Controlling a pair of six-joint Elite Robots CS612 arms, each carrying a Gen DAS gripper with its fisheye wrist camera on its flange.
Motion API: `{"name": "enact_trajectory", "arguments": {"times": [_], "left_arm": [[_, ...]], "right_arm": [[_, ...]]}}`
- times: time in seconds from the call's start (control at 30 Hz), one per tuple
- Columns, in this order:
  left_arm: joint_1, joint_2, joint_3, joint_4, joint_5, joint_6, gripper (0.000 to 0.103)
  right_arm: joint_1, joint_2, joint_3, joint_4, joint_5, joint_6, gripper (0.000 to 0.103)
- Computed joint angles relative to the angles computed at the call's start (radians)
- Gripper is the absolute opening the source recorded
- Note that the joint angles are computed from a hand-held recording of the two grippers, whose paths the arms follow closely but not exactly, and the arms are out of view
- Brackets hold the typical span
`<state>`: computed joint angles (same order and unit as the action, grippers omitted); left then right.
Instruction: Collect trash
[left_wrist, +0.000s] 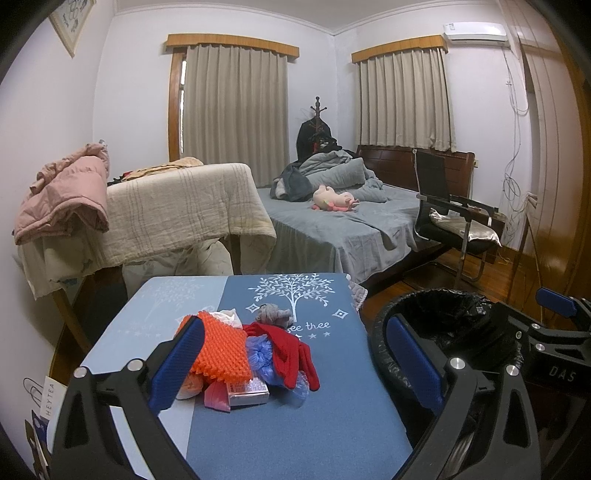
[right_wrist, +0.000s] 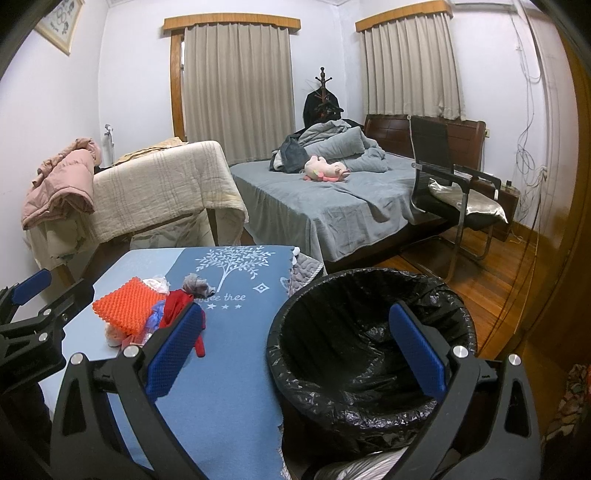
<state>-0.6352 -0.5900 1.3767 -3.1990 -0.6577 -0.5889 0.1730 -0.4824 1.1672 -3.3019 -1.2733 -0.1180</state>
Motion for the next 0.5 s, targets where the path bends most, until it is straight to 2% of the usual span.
{"name": "enact_trajectory", "arguments": {"times": [0.5], "left_arm": [[0.002,-0.001,0.010,-0.001,-0.001,-0.017,0.097]], "right_arm": [[0.012,0.012,-0.010,0.002,0.002,-0.005,0.098]]}}
